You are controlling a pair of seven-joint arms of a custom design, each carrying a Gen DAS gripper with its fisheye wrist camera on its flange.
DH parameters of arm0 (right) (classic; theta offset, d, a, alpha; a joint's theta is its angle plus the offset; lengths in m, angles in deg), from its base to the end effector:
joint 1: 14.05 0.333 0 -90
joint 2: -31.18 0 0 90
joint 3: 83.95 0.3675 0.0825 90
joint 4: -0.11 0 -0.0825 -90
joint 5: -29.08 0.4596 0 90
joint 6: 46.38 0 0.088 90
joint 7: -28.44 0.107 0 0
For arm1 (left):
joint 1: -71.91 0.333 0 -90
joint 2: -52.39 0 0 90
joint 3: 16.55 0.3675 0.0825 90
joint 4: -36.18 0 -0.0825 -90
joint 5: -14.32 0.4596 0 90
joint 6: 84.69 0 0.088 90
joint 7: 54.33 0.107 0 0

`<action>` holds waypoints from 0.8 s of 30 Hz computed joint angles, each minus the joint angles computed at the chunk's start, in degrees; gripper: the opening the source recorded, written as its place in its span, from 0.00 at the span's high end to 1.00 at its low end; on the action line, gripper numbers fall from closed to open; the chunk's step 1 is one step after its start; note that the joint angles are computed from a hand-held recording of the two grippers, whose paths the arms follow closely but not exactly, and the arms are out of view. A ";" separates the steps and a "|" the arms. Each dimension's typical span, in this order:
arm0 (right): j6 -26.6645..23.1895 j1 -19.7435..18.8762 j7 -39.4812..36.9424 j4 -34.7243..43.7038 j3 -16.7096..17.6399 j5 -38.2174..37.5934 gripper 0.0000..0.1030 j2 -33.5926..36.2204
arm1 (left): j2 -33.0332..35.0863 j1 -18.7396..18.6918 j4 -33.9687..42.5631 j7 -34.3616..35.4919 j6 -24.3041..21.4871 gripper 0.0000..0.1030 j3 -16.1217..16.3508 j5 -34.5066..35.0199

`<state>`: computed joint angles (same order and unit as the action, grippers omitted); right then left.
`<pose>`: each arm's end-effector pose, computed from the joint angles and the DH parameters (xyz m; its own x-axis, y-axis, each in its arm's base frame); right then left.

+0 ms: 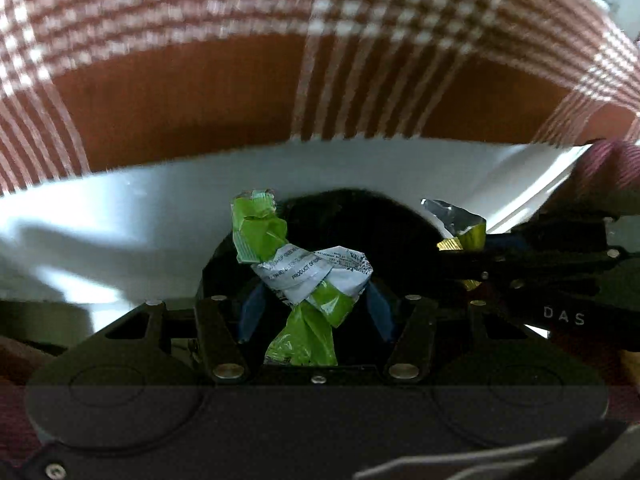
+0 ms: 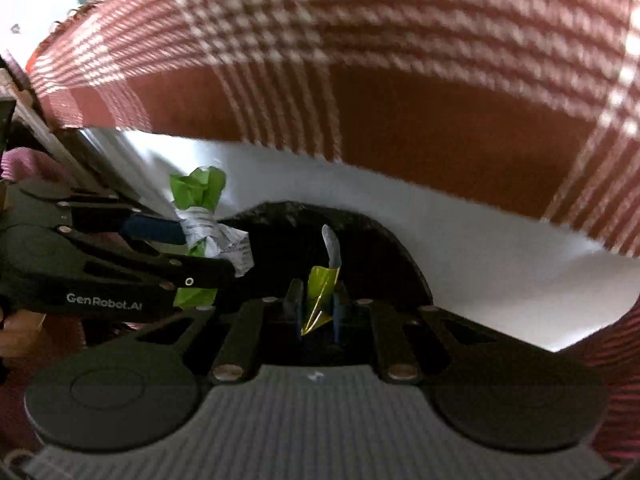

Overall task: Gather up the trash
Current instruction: 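Lower both held wrappers past the table edge into the white bin, then open both tools to drop the wrappers and raise them back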

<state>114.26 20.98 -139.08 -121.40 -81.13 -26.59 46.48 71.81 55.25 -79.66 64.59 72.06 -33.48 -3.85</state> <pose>0.4975 0.4353 0.3113 -0.1883 -0.9497 -0.2502 -0.8040 0.2954 -0.5161 0.5969 -0.3696 0.3236 -0.7226 -0.6806 0.1211 -0.6564 0.6206 -0.4290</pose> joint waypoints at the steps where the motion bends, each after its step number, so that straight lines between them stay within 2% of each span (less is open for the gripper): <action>1: 1.02 -0.28 0.44 -0.09 -0.05 0.38 0.81 0.39 | 0.54 -0.18 0.49 -0.64 -0.68 0.48 0.23 0.14; 4: 1.66 -0.29 0.01 0.69 -0.34 1.43 0.80 1.44 | 1.32 -0.16 1.16 -1.20 -1.68 0.48 0.27 0.11; 11: 2.93 0.44 0.40 0.62 -1.57 1.43 0.68 1.76 | 2.20 -1.77 2.27 -3.77 -1.62 0.46 1.25 3.02; 12: 3.02 0.60 0.86 0.50 -1.83 1.03 0.53 1.69 | 2.21 -1.66 2.37 -3.90 -1.70 0.42 1.18 3.06; 13: 3.23 0.77 1.59 0.49 -2.12 0.46 0.46 1.68 | 2.00 -1.72 2.10 -4.30 -1.58 0.38 1.26 3.28; 15: 3.77 0.97 2.83 0.20 -2.50 -0.67 0.38 1.32 | 2.06 -2.01 2.23 -5.18 -1.30 0.31 1.63 4.11; 19: 4.81 0.83 5.48 -0.28 -2.91 -2.35 0.31 0.92 | 2.38 -1.63 2.87 -5.84 -1.64 0.22 1.54 4.47; 24: 5.44 0.82 9.64 -0.86 -3.39 -6.82 0.25 -0.18 | 1.47 1.21 2.34 -2.30 -0.86 0.15 -0.63 0.11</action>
